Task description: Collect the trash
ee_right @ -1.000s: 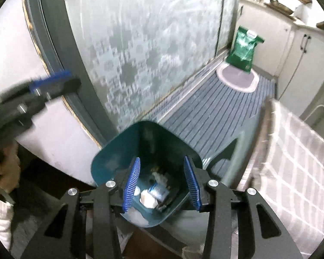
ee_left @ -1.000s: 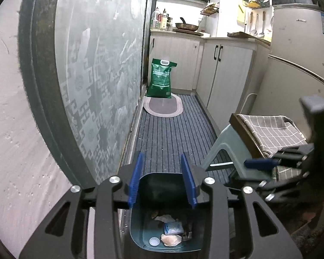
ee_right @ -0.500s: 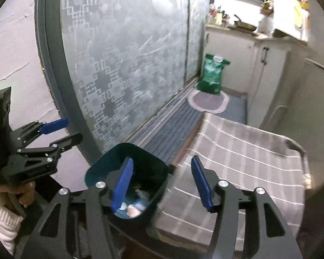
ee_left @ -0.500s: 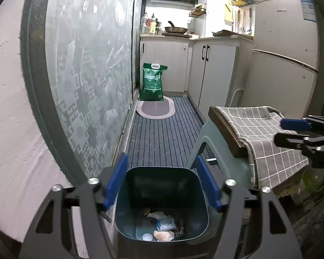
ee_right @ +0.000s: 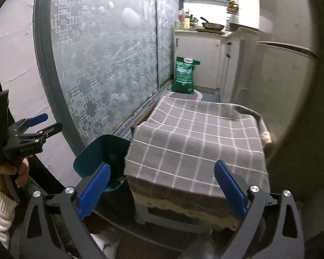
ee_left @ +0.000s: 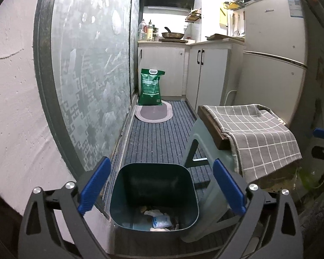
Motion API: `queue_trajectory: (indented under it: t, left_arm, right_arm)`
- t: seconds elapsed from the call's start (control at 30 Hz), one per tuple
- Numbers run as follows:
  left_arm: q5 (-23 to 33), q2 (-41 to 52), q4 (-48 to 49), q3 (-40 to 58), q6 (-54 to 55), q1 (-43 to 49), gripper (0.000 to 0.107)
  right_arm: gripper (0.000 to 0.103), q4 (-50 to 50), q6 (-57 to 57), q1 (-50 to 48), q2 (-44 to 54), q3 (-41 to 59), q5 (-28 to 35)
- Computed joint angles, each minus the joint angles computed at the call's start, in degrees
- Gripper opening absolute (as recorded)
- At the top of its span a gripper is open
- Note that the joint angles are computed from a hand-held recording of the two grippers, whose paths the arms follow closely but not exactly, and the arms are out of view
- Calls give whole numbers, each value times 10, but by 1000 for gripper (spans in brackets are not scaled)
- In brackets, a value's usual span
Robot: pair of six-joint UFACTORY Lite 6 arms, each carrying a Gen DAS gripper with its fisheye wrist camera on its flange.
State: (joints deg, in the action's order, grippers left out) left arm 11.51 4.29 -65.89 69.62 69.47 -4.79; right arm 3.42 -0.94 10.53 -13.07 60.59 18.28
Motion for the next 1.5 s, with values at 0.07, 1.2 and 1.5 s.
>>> queue_trajectory:
  t: [0.07,1.2,1.5]
  left_arm:
    - [-6,-17,8,-18,-11,-7,100]
    - [-37,-17,324,-26,-344,-48,100]
    - [-37,-22,257,-33,-277,-46,100]
  right_arm:
    - [99,32,-37,-12,-17,-9,9]
    - [99,65,-86,-10,-13,-17,17]
    - [100,52,-72,-4,-12,-13,20]
